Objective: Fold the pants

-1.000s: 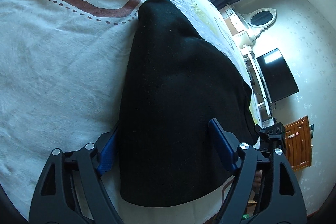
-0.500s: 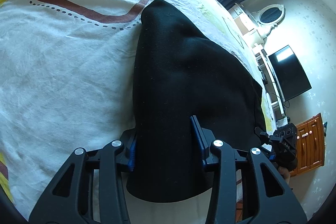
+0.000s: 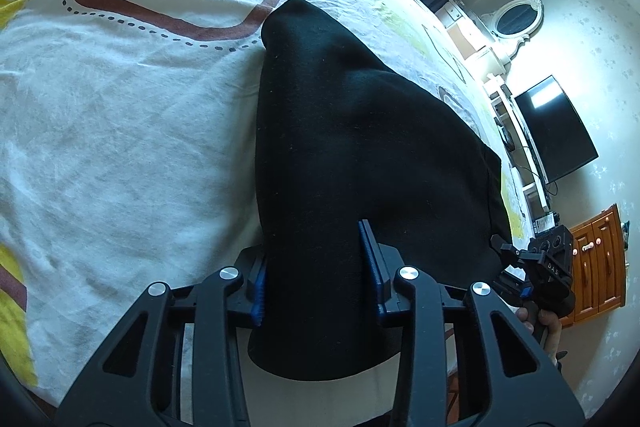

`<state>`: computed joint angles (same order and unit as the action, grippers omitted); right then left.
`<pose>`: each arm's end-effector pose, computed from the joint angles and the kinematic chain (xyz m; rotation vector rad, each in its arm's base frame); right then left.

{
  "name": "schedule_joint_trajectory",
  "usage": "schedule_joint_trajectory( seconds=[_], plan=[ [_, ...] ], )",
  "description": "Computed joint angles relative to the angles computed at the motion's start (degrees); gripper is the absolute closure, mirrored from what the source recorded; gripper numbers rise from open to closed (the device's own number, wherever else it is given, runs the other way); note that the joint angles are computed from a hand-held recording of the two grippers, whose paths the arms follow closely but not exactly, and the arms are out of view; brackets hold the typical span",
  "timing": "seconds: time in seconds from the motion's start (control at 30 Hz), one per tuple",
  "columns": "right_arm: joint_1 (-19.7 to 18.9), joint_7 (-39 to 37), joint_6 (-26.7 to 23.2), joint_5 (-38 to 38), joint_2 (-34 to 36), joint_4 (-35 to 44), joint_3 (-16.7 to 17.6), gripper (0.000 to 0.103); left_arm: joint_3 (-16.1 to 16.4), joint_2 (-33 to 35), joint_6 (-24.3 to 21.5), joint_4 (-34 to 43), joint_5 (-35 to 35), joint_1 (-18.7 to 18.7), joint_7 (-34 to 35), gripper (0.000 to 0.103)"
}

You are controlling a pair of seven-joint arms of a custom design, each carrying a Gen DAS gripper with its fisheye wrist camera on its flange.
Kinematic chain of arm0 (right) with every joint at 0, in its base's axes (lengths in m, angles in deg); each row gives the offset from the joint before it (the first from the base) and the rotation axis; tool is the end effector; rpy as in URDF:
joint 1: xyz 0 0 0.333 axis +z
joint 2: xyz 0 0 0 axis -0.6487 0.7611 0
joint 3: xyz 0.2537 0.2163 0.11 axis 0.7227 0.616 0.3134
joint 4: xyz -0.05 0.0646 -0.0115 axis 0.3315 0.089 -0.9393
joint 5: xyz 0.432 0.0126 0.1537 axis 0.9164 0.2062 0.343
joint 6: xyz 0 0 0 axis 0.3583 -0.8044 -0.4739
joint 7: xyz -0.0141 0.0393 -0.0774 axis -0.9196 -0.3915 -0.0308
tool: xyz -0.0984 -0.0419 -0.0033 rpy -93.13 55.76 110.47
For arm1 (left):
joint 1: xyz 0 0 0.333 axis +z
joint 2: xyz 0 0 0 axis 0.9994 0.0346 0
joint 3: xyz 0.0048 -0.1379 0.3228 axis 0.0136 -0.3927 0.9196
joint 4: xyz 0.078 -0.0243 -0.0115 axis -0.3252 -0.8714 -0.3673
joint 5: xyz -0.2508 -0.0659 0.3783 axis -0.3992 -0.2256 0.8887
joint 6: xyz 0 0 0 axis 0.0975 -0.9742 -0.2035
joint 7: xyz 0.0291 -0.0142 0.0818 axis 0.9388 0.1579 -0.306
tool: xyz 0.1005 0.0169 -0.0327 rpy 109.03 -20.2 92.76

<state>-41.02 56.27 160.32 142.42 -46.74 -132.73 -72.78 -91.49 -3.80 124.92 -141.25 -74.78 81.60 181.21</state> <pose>0.7129 0.0978 0.2909 -1.2780 1.7495 0.4962 0.6371 -0.2713 0.3379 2.2035 -1.8367 1.1289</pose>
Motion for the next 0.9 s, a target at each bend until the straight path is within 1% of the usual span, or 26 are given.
schedule_joint_trajectory(
  seconds=[0.33,0.47,0.57,0.67,0.7,0.73,0.77,0.8,0.87,0.9],
  plan=[
    [-0.5,-0.37,-2.03,0.27,-1.19,-2.07,-0.72,0.067,-0.31,-1.44,-1.62,-1.31,-3.17,0.34,1.64,0.067],
    [-0.62,-0.49,-2.41,0.55,-0.76,-2.02,-0.86,0.067,-0.18,-0.83,-1.91,-0.66,-4.59,0.36,3.03,0.067],
    [-1.23,-1.19,-3.56,1.7,-0.35,-2.3,-0.83,0.067,-0.51,-0.42,-2.07,-0.37,-5.95,0.77,4.67,0.065],
    [-1.23,-1.54,-3.82,1.63,-0.34,-2.43,-1.03,0.065,-0.69,0.05,-2.66,0.01,-7.52,1.22,5.99,0.053],
    [-1.16,-1.33,-3.59,1.6,-0.37,-2.49,-1.1,0.063,-1.35,0.26,-2.69,0.14,-9.15,1.87,7.42,0.047],
    [-1.27,-1.35,-3.74,2.07,-0.43,-2.68,-1.02,0.058,-2.41,0.57,-2.87,0.35,-11.74,2.96,9.77,0.041],
    [-1.37,-1.19,-3.98,2.32,-0.43,-2.84,-1.05,0.056,-3.96,0.89,-3.31,0.58,-15.55,4.44,13.58,0.039],
    [-1.42,-1.07,-4.07,2.64,-0.52,-3.0,-1.07,0.055,-4.56,1.04,-3.75,0.83,-18.37,5.06,16.64,0.034],
    [-1.5,-0.96,-4.22,3.26,-1.01,-3.65,-1.2,0.052,-4.65,0.8,-3.93,0.88,-22.03,4.87,20.46,0.025],
    [-1.45,-0.83,-4.13,3.46,-1.44,-4.13,-1.32,0.049,-4.17,0.58,-3.99,0.86,-22.63,4.23,20.99,0.017]
  ],
)
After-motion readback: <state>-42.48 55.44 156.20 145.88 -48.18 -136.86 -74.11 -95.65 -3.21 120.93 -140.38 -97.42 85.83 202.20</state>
